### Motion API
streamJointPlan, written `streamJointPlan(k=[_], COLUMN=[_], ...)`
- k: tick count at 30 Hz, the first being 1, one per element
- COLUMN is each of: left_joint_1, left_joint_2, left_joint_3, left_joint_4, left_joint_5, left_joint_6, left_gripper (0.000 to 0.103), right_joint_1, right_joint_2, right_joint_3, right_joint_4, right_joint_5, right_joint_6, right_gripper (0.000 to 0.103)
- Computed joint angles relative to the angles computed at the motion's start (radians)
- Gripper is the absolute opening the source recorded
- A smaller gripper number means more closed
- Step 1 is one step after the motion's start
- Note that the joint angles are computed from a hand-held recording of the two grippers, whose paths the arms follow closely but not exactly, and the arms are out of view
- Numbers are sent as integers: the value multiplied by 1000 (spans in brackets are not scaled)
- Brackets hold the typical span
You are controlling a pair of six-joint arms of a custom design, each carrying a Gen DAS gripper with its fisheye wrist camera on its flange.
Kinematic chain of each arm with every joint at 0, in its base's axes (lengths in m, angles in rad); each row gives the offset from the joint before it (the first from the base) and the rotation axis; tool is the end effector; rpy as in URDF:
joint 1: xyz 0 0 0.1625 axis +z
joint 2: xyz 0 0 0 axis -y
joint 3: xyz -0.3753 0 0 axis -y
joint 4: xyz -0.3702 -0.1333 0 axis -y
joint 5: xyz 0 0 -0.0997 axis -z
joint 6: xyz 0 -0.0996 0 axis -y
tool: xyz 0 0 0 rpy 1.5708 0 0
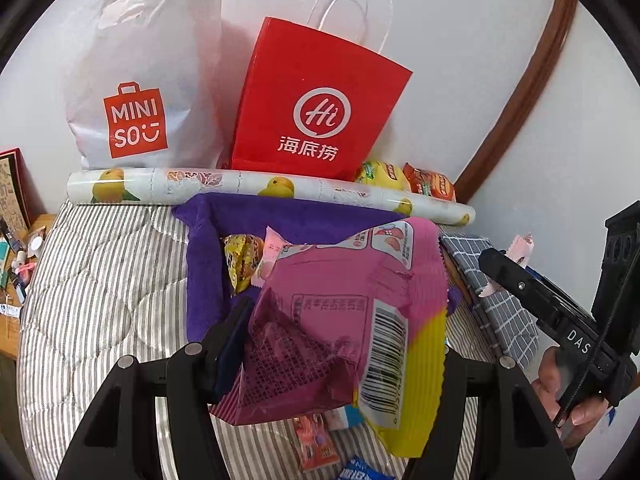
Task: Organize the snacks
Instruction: 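Carry the wowo bag in the right tool while the left tool carries the pink-yellow bag, then lower the wowo bag onto the towel with the right tool while the left tool holds its bag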
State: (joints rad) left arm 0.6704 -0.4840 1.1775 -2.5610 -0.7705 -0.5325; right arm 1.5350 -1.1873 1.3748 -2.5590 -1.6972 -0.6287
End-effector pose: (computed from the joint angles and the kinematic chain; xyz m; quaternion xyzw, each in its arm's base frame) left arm -0.4468 -0.6156 0.0633 0.1100 0.9061 -0.3557 0.2012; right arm 0.0976 -0.6484 0.4443 0.2449 -0.8862 0.3487 0.1819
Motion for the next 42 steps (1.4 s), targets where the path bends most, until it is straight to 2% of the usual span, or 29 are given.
streamJointPlan(k=[14, 20, 23, 31, 36, 42], left_joint_1=[56, 73, 85, 101, 98, 99], left_joint_2=[67, 102, 114, 147, 162, 167], left_joint_3=[-139, -177, -193, -228, -245, -260], left_joint_4=[71, 91, 100, 88, 80, 100], left_joint_5=[28, 58, 53, 22, 36, 41], left_joint_6=[-11, -14, -16, -16, 2, -13], left_gripper=[61, 61, 61, 61, 61, 61], right_joint_1=[10, 8, 2, -3, -9, -7], right_joint_2=[175, 259, 292, 312, 332, 335], right_joint_3=[-200, -279, -292, -283, -328, -335], right_joint_4=[96, 141, 131, 134, 192, 190], right_joint_5=[28, -9, -56, -97, -107, -129], right_joint_6=[34, 14, 26, -17, 7, 9], right_gripper=[64, 65, 64, 66, 67, 67])
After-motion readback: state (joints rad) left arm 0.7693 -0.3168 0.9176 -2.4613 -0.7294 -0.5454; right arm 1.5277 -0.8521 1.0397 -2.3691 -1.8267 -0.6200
